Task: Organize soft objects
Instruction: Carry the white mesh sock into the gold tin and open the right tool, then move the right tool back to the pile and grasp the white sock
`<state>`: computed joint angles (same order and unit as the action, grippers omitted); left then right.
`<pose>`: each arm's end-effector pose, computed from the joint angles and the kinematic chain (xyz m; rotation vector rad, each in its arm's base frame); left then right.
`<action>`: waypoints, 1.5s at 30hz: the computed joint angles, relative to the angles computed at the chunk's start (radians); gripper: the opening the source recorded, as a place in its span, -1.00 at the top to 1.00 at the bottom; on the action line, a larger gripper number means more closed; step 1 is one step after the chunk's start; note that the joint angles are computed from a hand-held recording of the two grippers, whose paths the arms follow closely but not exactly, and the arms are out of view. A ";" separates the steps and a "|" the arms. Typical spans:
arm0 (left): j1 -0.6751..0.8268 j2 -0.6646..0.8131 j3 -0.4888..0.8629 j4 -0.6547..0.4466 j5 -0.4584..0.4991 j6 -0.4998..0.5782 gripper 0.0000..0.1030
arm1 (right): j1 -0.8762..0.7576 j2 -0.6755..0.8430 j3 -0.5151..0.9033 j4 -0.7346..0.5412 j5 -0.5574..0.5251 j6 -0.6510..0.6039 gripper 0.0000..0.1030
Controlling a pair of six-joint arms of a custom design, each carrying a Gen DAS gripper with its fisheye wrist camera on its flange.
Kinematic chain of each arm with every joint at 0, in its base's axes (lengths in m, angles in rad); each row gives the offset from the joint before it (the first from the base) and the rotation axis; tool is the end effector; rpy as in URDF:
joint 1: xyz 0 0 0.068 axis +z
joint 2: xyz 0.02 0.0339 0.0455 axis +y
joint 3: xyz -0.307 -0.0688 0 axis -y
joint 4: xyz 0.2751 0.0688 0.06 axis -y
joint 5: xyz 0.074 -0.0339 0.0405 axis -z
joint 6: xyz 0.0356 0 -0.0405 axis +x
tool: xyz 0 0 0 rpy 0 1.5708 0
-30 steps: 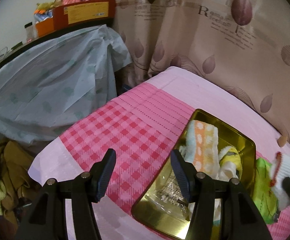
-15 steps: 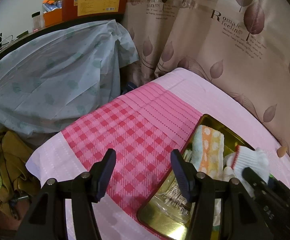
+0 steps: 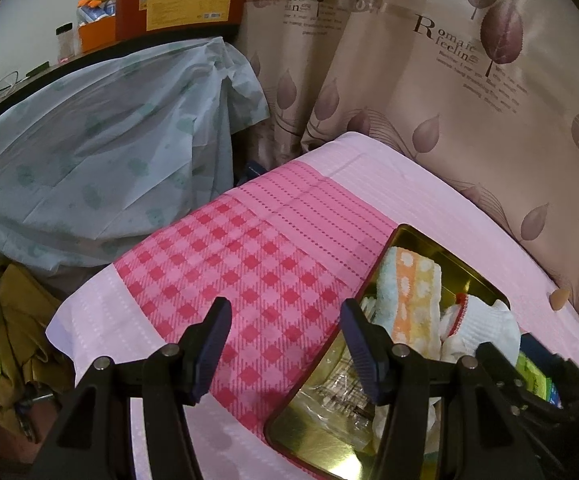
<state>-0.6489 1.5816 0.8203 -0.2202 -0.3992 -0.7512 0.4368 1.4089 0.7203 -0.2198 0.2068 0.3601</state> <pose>0.2659 -0.1843 0.1854 -0.2745 2.4304 -0.0996 0.2640 0.1152 0.2022 -0.0066 2.4546 0.0927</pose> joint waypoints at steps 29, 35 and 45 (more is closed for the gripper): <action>-0.084 0.028 0.025 -0.018 -0.067 0.060 -0.12 | -1.289 -0.473 -0.269 -0.201 -0.426 -0.638 -0.50; -0.103 0.041 0.033 -0.010 -0.084 0.086 -0.12 | -1.382 -0.318 -0.275 -0.088 -0.439 -0.699 -0.50; -0.145 0.065 0.039 0.029 -0.099 0.145 -0.13 | -1.394 -0.150 -0.319 0.123 -0.440 -0.677 0.09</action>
<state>-0.7940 1.6468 0.8595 -0.1910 -0.4982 -0.6060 -0.9574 1.2588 0.4014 -0.0972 -0.2334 -0.3169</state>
